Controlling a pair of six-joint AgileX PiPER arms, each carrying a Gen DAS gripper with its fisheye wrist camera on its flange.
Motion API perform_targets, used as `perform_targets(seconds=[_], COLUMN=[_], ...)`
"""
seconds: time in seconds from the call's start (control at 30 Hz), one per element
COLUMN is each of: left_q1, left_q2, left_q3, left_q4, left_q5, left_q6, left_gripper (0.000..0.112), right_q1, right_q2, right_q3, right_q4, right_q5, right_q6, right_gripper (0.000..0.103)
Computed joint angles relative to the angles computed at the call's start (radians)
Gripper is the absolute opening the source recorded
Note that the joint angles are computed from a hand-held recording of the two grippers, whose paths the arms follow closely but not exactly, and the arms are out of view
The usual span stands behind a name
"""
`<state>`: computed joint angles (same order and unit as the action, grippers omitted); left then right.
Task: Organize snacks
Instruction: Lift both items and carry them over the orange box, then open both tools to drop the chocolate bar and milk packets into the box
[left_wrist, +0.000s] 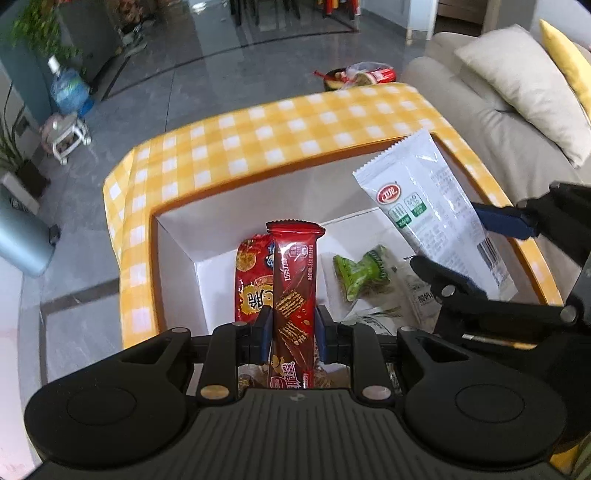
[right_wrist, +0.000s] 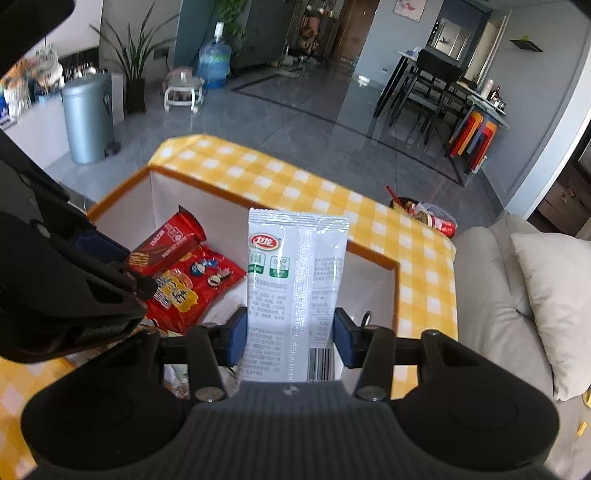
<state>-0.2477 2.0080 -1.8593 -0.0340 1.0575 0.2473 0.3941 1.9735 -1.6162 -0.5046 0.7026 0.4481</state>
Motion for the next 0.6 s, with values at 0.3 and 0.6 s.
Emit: perform_targets(seconds=[0.3, 0.6], left_q1=[0.018, 0.022], left_q2=[0.099, 0.137], left_q3=[-0.074, -0.081], left_q4=[-0.041, -0.035], left_q5=[0.056, 0.074], left_q6=[-0.028, -0.041], left_gripper=[0.026, 0.023], right_q1=[-0.003, -0.013], right_q2=[0.119, 0.156], right_q3=[-0.110, -0.111], right_q4=[0.030, 0.043], right_q5=[0.075, 0.084], right_q6=[-0.085, -0.116], right_gripper=[0.046, 0.046])
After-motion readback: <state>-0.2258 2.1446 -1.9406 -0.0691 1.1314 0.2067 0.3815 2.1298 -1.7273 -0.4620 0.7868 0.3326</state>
